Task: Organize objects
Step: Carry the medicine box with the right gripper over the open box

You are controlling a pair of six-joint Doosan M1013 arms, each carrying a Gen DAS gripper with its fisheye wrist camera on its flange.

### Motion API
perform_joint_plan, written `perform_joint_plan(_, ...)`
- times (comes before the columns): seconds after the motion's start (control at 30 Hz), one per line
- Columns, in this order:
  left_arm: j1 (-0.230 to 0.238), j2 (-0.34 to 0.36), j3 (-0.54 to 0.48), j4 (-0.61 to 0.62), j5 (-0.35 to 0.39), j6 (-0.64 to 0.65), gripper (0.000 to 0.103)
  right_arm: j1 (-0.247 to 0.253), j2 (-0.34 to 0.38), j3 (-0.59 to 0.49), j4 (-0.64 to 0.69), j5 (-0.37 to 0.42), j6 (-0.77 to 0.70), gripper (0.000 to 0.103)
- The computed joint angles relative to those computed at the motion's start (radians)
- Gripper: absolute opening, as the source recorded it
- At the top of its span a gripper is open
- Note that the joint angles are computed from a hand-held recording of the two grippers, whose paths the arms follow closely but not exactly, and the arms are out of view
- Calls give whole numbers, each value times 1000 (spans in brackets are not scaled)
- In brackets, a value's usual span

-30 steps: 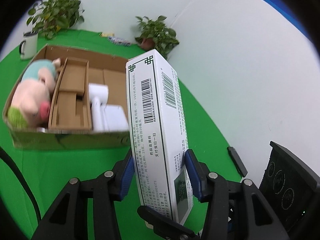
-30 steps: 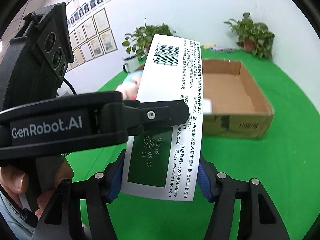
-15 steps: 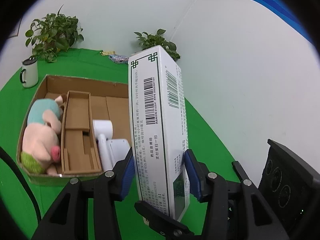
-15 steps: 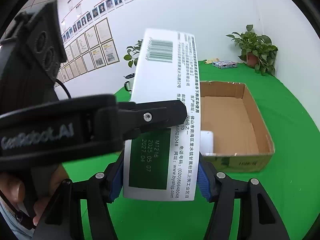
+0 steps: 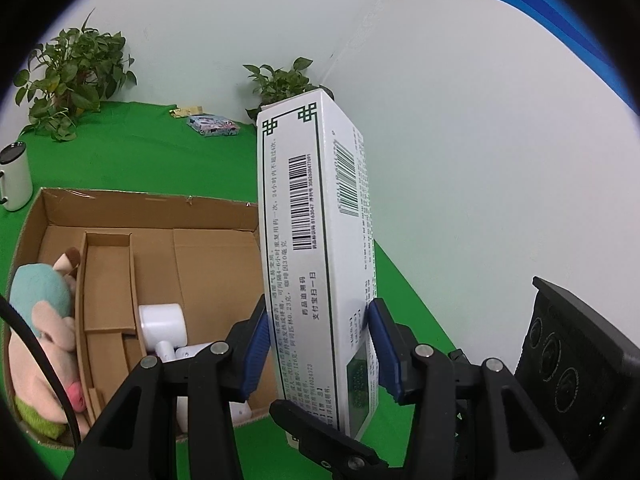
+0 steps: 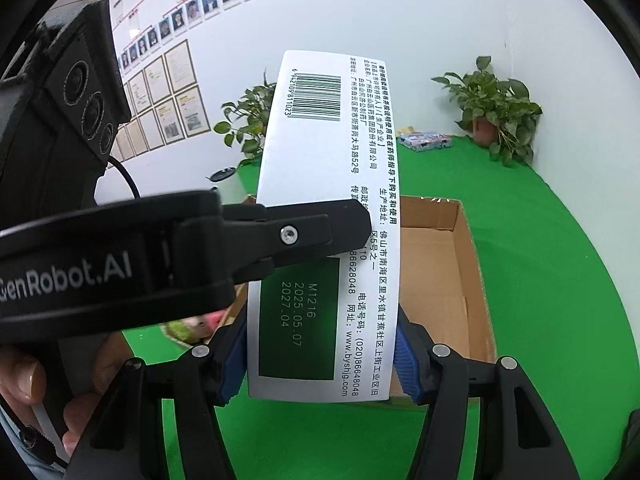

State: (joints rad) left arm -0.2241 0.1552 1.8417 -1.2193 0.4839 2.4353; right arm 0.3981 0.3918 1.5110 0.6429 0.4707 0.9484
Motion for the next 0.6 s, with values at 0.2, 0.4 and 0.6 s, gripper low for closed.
perform_joint_plan(0.2, -3, 56, -37, 25, 13, -48, 46, -25, 66, -99, -77, 107, 76, 59)
perform_joint_plan(0.4, 3, 118, -66, 62, 59, -116, 46, -36, 133, -161, -130, 181, 134, 59)
perform_joint_plan(0.6, 2, 194, -103, 118, 115, -213, 46, -42, 204, -225, -196, 270, 202, 59)
